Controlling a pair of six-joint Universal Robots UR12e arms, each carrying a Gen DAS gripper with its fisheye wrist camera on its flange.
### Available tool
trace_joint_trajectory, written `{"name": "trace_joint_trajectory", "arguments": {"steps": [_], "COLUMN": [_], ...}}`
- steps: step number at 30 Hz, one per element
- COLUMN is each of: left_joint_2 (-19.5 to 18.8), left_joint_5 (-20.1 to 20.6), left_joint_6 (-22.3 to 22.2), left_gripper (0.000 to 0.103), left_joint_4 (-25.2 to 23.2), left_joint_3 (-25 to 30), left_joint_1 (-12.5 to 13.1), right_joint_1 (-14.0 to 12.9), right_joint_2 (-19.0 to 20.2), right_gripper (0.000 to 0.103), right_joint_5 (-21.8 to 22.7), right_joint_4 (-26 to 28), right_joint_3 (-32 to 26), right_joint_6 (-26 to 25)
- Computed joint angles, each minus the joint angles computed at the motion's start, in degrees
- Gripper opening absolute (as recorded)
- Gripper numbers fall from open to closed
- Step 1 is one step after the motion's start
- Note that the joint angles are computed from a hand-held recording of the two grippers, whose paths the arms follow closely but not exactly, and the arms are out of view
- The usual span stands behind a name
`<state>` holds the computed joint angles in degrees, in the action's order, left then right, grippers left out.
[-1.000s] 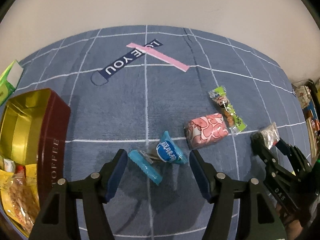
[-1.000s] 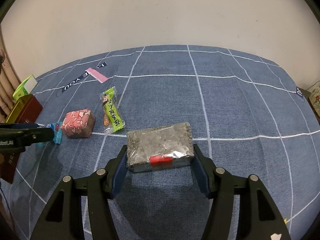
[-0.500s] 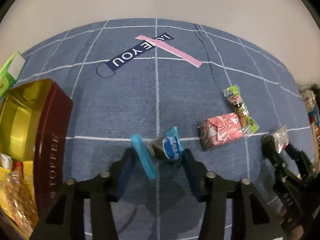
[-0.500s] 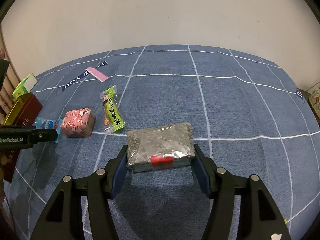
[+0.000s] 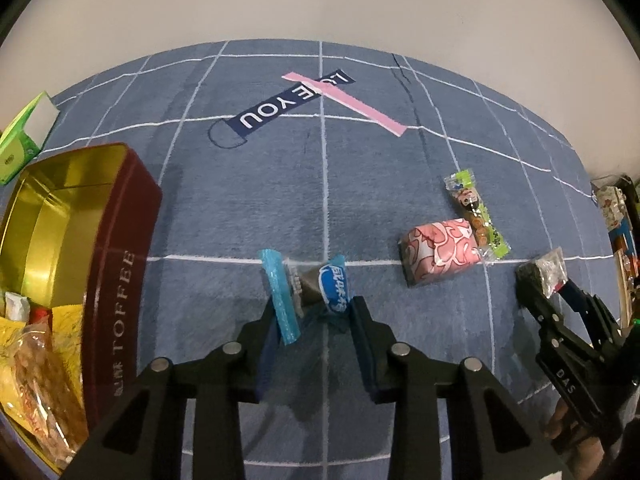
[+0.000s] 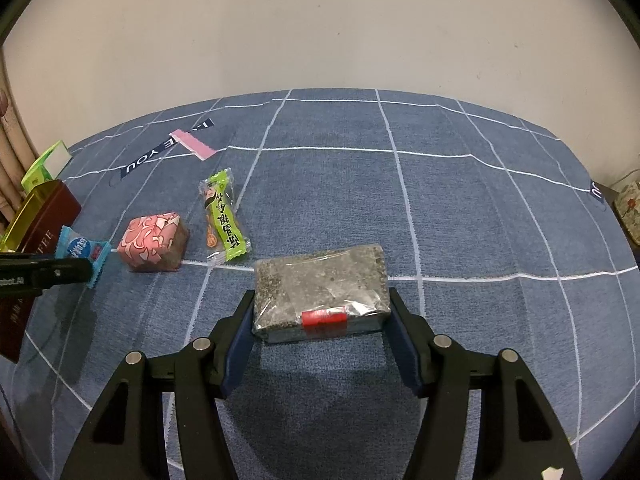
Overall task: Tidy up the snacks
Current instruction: 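Grasp the blue-and-white sweet with the left gripper and lift it, then carry the blue sweet over the tin and open the left gripper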
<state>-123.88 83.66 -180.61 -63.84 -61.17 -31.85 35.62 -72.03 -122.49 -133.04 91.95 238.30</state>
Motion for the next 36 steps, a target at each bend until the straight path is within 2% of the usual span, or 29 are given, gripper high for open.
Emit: {"name": "trace_joint_trajectory", "arguments": {"steps": [15,24,31,36], "left_joint_2": [3.0,3.9,4.9,5.1], "left_joint_5": [-2.2,-2.3,-1.2,2.3], "left_joint_6": [1.3,1.3,2.0,2.1], "left_gripper": [0.033,0.033,0.033,0.033], "left_joint_4": [1.9,2.1,1.9,3.5], "left_joint_3": [-3.9,-3.4,-2.7,-2.1], "left_joint_1": [0.8,1.2,2.5,4.2], "right_joint_1": [0.2,0.2,0.2,0.2], "right_joint_2": [0.4,0.3,0.4,0.4], "right_gripper": [0.059,0.059,0.059,0.059], "right_joint_5": [-0.5,-0.5,-0.6,-0.6], "right_joint_4": [2.0,2.1,2.2,2.1], "right_joint_3": [-0.9,-1.0,-0.9,-0.9], "right_joint_6": [0.2,0.2,0.2,0.2]}}
